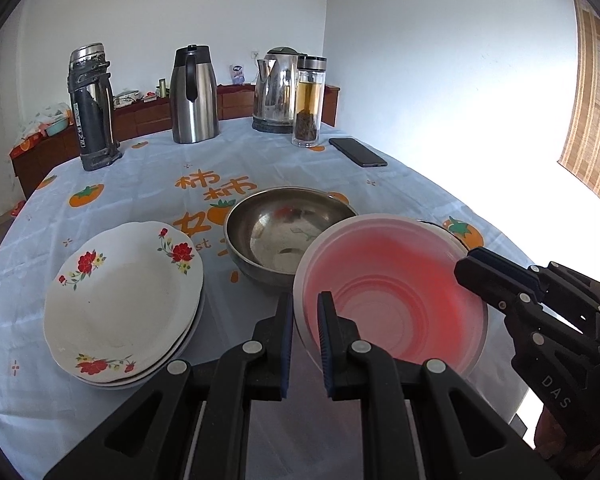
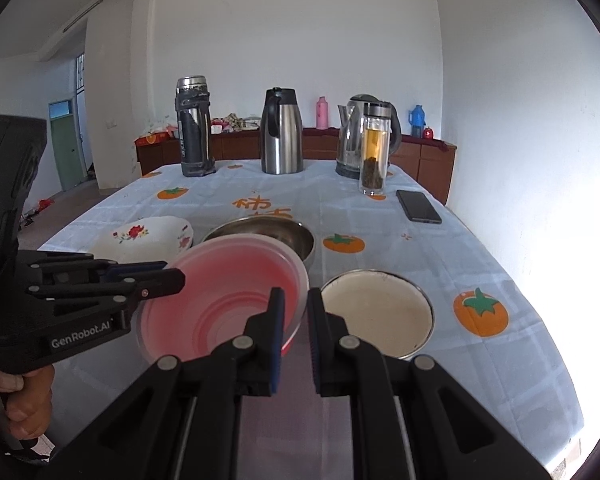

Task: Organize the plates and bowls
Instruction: 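Lift the pink bowl with both grippers and carry it over the steel bowl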

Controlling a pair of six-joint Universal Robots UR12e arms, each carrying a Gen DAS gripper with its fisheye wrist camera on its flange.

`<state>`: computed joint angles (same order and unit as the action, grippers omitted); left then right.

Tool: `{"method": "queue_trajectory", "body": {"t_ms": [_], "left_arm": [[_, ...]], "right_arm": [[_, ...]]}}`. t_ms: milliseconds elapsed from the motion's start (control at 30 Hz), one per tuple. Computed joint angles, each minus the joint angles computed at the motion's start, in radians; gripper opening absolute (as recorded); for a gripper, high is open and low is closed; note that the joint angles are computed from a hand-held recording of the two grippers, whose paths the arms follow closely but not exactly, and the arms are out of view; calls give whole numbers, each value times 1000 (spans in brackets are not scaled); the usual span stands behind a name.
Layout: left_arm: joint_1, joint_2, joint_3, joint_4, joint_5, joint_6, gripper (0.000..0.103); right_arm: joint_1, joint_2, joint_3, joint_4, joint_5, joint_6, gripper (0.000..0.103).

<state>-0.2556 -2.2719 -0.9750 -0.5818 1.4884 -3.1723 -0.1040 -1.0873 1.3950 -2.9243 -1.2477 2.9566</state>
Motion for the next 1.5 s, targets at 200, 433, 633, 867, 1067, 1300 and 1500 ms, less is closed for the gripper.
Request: {"method": "queue_trajectory", "body": {"t_ms": [200, 433, 633, 867, 1067, 1300, 1500], "left_arm": [[2, -2, 4, 13, -2, 6, 13], [3, -17, 34, 18, -8, 15, 13], [4, -28, 58, 19, -10, 21, 14], [6, -41, 85, 17, -12, 18, 13], [9, -52, 106, 17, -14, 14, 13], [12, -63, 129, 42, -20, 16, 13], [14, -73, 144, 58, -29, 11, 13]], "right_arm": [[3, 4, -8, -9, -9, -2, 11], [5, 11, -25, -25, -23, -6, 11], [9, 18, -42, -44, -36, -13, 12], [12, 29, -64, -43, -47, -17, 12], [12, 33, -70, -47, -47, -19, 12], [16, 45, -95, -54, -56, -14, 12], [19, 54, -111, -63, -67, -12, 12]]}}
